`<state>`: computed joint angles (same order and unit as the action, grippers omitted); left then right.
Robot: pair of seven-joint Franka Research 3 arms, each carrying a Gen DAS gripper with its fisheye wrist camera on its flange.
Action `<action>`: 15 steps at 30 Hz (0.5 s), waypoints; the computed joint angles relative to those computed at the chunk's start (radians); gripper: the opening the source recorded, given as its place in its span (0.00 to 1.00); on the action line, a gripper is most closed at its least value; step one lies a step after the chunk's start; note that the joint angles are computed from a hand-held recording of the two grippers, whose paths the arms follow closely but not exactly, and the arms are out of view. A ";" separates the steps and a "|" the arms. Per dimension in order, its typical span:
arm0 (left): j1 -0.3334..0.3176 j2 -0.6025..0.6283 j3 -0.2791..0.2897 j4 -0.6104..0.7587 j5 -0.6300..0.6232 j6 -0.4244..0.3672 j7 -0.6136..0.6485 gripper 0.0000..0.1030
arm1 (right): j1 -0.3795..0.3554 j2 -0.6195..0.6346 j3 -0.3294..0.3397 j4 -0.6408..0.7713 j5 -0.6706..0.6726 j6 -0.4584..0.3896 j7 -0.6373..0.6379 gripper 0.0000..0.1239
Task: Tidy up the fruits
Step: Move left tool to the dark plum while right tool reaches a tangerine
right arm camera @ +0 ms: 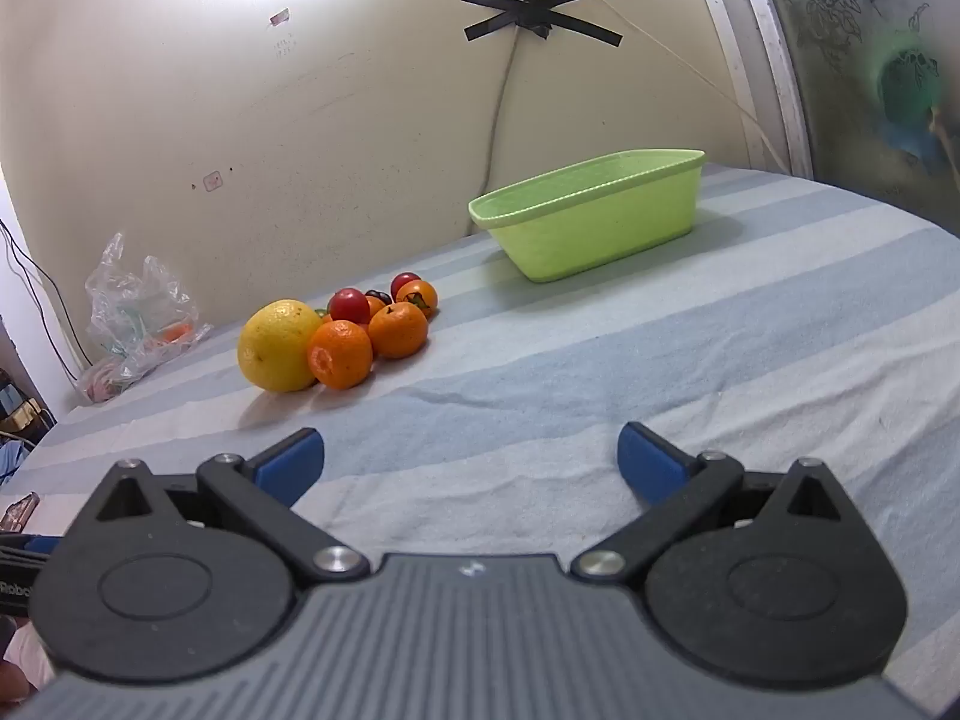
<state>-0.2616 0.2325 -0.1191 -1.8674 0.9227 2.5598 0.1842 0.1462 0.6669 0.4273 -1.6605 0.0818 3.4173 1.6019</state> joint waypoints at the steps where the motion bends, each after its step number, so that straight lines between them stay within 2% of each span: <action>1: 0.000 0.000 0.000 0.001 -0.001 -0.002 0.002 1.00 | -0.001 0.000 0.001 0.000 -0.001 0.002 0.000 0.83; 4: -0.001 -0.003 0.000 -0.004 0.002 -0.003 0.001 1.00 | 0.000 -0.001 -0.001 -0.003 -0.003 0.004 0.001 0.83; 8: 0.016 -0.040 0.007 -0.068 0.028 0.038 -0.024 1.00 | 0.002 -0.003 -0.004 -0.005 -0.006 0.004 0.002 0.83; 12: 0.016 -0.037 -0.007 -0.054 0.022 0.008 -0.012 1.00 | -0.002 -0.001 -0.002 -0.004 -0.009 0.006 0.005 0.83; 15: 0.021 -0.047 -0.005 -0.073 0.042 0.032 -0.026 1.00 | -0.002 0.000 -0.003 -0.005 -0.012 0.008 0.003 0.83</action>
